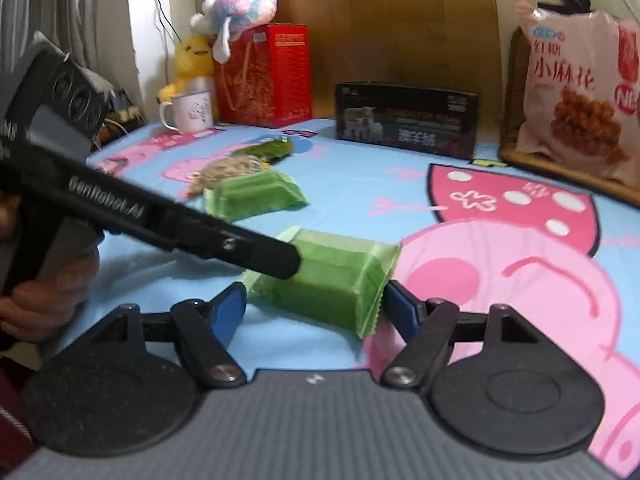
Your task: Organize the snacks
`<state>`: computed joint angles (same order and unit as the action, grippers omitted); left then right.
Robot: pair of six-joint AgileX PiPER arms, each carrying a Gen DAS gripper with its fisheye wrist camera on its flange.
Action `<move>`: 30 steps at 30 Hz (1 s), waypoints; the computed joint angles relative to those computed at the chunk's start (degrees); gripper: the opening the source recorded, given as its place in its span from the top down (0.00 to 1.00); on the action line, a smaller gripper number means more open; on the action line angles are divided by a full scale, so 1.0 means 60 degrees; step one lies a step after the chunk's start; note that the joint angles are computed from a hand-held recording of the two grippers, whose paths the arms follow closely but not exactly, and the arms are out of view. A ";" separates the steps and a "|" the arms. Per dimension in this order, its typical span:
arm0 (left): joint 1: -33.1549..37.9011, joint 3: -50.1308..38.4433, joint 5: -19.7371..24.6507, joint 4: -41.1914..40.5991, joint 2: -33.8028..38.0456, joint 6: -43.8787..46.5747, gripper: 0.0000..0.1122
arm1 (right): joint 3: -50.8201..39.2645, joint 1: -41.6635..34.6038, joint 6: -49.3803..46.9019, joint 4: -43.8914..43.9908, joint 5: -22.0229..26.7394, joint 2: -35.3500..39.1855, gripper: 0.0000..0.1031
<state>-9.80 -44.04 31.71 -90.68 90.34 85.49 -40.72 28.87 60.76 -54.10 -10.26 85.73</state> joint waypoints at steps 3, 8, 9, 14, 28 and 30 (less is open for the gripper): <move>0.0245 0.0477 -0.0337 -0.0029 -0.0506 0.0303 0.57 | 0.0075 -0.0046 0.0660 -0.0271 -0.0099 -0.0116 0.24; 0.0597 0.0654 -0.0067 0.0212 -0.0721 0.0306 0.55 | 0.0307 0.0056 -0.0888 0.1524 0.0315 -0.0418 0.22; 0.0560 0.0642 -0.0117 0.0231 -0.0731 0.0323 0.55 | 0.0334 -0.0016 -0.0999 0.1605 0.0335 -0.0454 0.22; 0.0271 0.0455 -0.0459 0.0403 -0.0637 0.0278 0.55 | 0.0617 -0.0548 -0.0461 0.1248 -0.0068 -0.0811 0.22; -0.0880 -0.1520 -0.2105 0.2713 0.0616 -0.1979 0.52 | 0.0782 -0.0940 -0.1221 0.2778 -0.0456 -0.0498 0.19; -0.0805 -0.1746 -0.1923 0.2803 0.0784 -0.2367 0.52 | 0.0787 -0.1083 -0.0844 0.2354 -0.0604 -0.0472 0.19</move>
